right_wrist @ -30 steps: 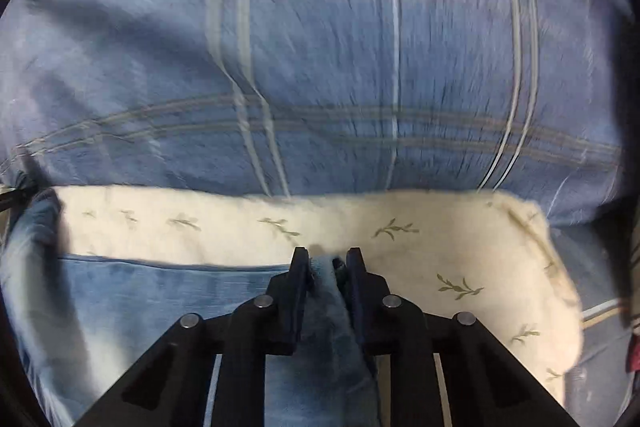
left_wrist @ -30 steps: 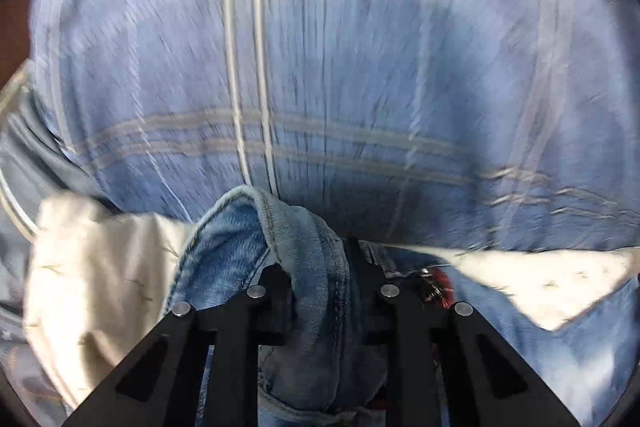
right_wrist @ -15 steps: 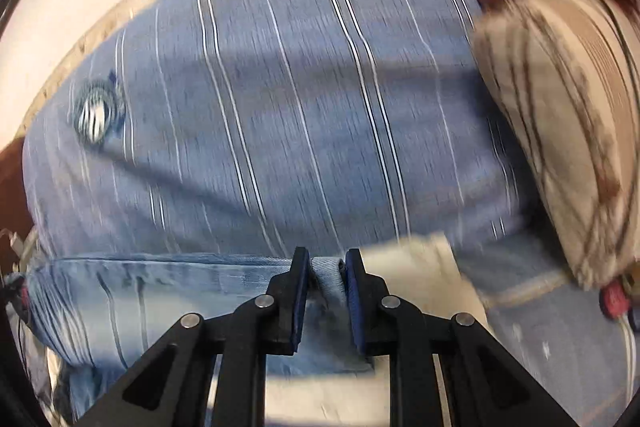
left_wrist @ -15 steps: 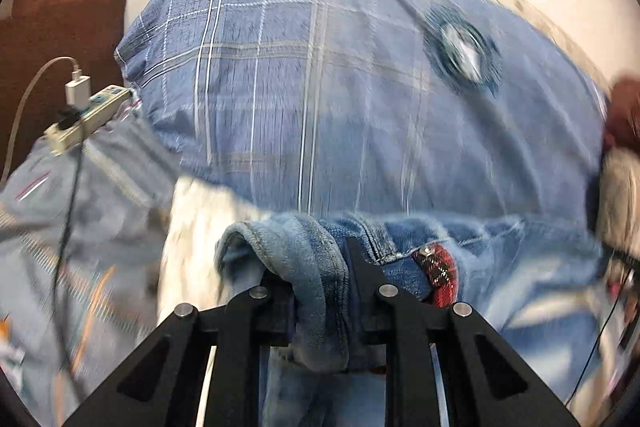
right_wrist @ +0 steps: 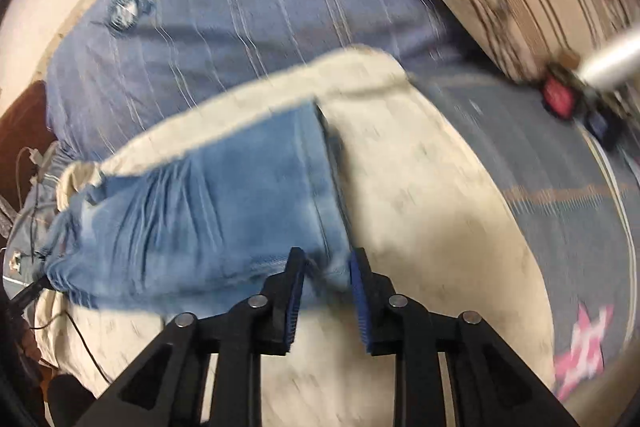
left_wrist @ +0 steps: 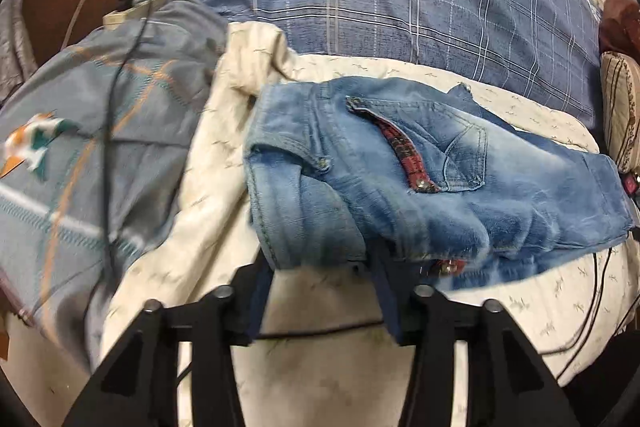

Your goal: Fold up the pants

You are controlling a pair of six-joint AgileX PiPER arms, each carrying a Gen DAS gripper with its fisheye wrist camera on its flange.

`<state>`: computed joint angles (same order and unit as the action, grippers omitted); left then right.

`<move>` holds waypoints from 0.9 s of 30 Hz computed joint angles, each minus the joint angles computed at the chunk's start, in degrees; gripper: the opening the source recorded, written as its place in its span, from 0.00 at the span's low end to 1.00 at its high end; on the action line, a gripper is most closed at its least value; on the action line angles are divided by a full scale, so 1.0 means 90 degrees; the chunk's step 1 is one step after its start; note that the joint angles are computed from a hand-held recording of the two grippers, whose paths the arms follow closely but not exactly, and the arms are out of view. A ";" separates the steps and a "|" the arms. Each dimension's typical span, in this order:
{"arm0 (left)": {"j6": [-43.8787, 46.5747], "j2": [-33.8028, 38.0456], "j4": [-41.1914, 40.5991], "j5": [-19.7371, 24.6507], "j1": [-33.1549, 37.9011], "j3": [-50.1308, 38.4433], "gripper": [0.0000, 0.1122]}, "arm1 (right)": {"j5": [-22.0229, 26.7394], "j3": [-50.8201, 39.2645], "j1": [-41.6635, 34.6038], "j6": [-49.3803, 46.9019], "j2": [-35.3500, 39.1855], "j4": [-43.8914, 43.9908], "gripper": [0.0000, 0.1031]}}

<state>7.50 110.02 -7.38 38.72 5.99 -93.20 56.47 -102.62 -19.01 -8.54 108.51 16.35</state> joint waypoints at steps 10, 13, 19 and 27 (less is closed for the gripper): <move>-0.1212 -0.0969 0.1055 -0.1100 -0.0910 0.0618 0.64 | -0.0152 -0.0110 0.0222 0.0034 -0.0153 0.0305 0.35; -0.1916 -0.0192 0.1764 -0.0766 -0.1508 -0.0310 0.65 | 0.0038 -0.0893 0.0968 0.0750 0.0502 -0.0310 0.35; -0.2402 0.1730 0.1851 0.1210 -0.1803 -0.2595 0.65 | 0.0503 -0.1890 0.1700 0.1438 0.1488 -0.0859 0.35; -0.2430 0.1702 0.2256 0.1625 -0.1836 -0.2285 0.65 | -0.0127 -0.0639 0.1759 0.0992 0.0914 -0.1032 0.35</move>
<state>-14.36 125.34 12.92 53.34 -10.54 -113.76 55.33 -108.36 -3.18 0.38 116.73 7.06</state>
